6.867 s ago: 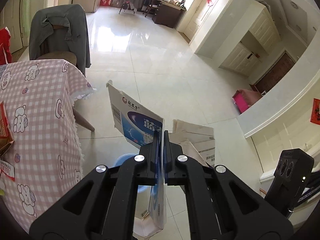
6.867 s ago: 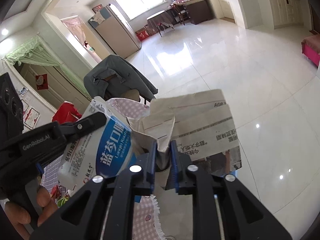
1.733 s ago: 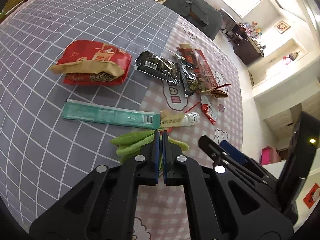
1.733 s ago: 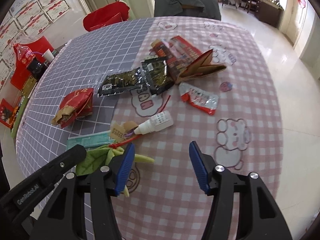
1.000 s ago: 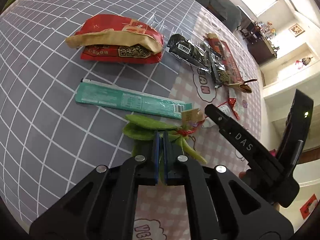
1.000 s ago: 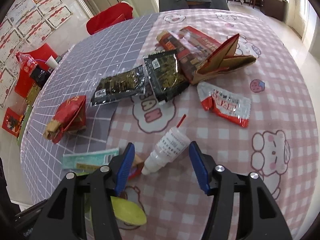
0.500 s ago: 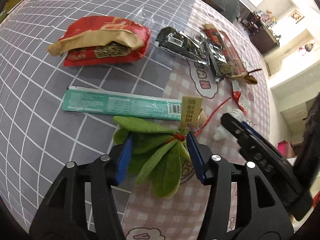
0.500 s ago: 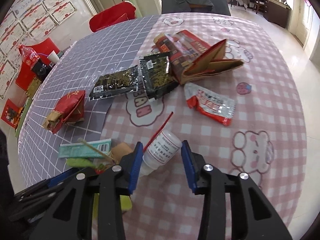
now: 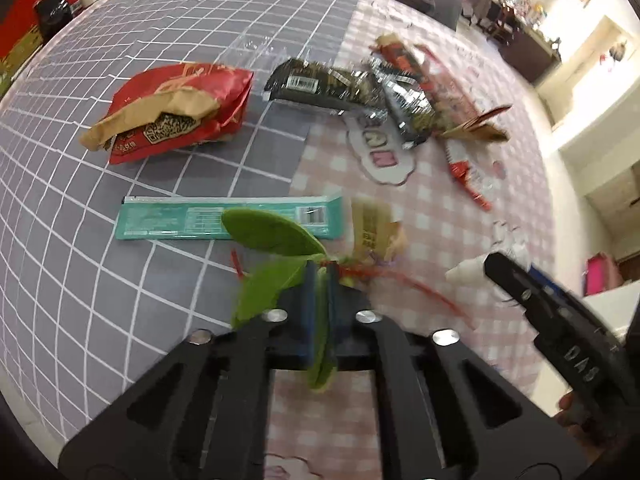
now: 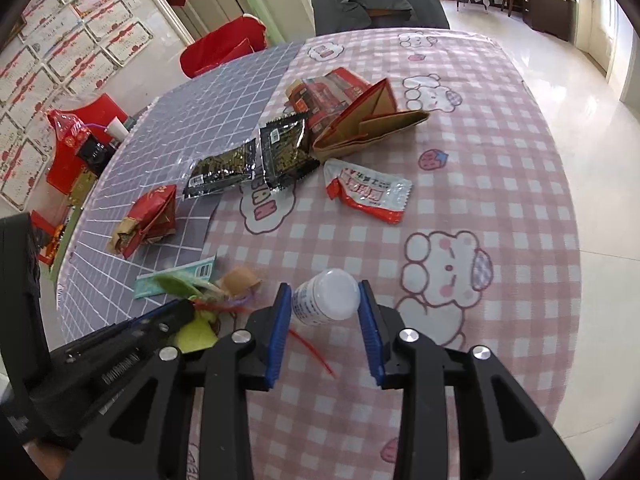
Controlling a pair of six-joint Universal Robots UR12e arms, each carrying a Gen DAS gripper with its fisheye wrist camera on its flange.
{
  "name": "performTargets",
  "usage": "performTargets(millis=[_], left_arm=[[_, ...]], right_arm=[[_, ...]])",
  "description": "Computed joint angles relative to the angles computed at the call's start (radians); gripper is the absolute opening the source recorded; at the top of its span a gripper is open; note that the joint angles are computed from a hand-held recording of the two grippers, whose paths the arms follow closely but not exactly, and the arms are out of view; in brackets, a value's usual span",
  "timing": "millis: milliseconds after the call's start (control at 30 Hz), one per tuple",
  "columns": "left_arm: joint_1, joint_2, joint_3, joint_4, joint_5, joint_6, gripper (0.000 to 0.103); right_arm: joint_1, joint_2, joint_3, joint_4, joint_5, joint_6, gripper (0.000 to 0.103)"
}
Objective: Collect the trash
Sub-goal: 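Carry the pea pods and the dropper bottle over the blue bucket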
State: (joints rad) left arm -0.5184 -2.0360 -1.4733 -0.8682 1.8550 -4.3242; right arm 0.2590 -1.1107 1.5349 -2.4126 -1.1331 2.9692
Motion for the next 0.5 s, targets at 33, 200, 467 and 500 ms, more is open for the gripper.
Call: performTargets(millis=[33, 200, 467, 500], left_arm=[[-0.003, 0.002, 0.004, 0.001, 0.012, -0.010, 0.004], [-0.031, -0.007, 0.071, 0.030, 0.115, 0.011, 0.004], [-0.055, -0.062, 0.206, 0.014, 0.187, 0.013, 0.004], [-0.058, -0.075, 0.231, 0.006, 0.196, 0.019, 0.004]], right_arm=[[-0.007, -0.004, 0.003, -0.001, 0.013, -0.001, 0.033], [-0.043, -0.028, 0.010, -0.014, 0.076, 0.001, 0.033], [-0.103, -0.058, 0.011, -0.049, 0.167, 0.005, 0.033], [-0.111, -0.060, 0.011, -0.051, 0.174, 0.004, 0.033]])
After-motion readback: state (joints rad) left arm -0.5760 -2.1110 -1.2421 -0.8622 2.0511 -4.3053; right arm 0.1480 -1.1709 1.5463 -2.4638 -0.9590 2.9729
